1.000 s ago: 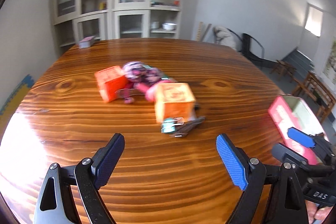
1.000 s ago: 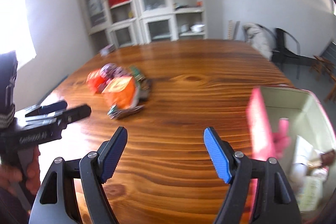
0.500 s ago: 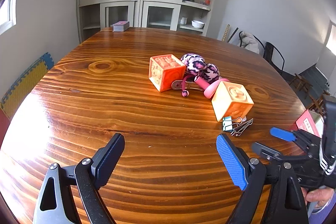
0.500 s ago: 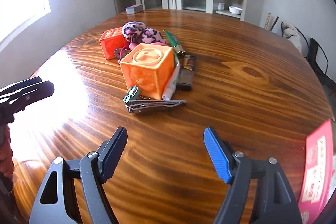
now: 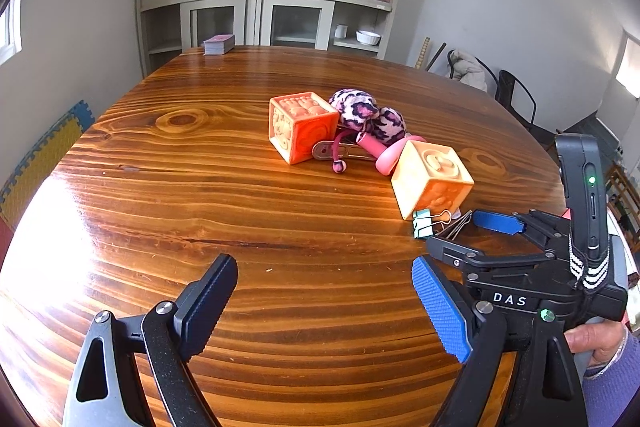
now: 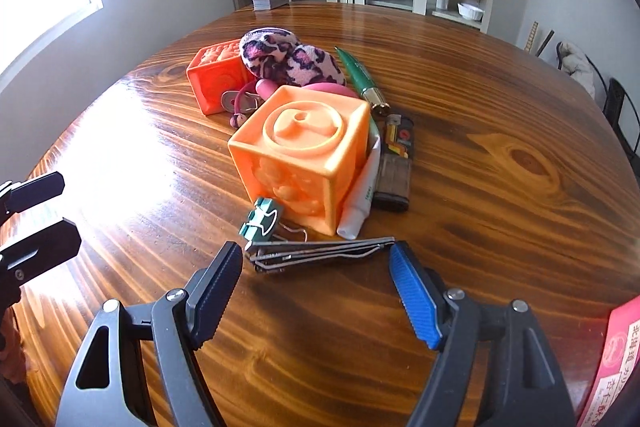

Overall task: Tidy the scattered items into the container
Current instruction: 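Move both tools back to the table and grasp the silver tongs with the right tool, then grasp the orange hand-print block with the left tool while the right tool holds the silver tongs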

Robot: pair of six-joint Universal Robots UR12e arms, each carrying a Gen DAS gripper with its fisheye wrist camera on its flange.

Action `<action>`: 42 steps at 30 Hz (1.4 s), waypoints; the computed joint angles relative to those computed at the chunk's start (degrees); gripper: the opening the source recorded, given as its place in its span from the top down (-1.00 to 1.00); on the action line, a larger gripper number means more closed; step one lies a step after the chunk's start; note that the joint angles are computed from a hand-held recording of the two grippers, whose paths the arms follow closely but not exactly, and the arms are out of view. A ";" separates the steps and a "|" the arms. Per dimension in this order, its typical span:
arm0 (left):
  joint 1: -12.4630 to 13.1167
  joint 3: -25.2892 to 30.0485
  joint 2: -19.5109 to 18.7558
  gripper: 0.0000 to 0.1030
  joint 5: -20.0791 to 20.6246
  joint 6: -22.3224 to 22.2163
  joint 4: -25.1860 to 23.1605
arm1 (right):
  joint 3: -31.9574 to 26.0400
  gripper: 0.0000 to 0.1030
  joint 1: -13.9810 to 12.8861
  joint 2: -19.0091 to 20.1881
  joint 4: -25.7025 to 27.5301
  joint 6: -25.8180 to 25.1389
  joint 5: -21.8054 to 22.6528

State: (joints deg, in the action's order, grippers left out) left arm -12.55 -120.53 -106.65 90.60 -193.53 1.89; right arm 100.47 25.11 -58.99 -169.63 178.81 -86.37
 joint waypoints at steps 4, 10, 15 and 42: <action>0.27 0.00 -0.05 -0.77 -0.64 -0.63 -0.40 | -0.49 -0.54 0.48 0.30 0.39 -1.26 -1.63; -0.13 0.22 -0.32 -0.77 0.02 -0.03 -1.12 | 0.48 0.32 0.42 -0.15 -1.38 -1.95 -1.08; -0.59 0.23 -0.38 -0.77 0.52 0.35 -1.50 | 1.50 0.53 -0.01 -0.67 -2.04 -0.70 -0.45; -2.59 2.63 -2.59 -0.77 -0.31 2.44 -3.06 | 4.41 0.58 0.33 -2.86 -1.29 6.99 -8.85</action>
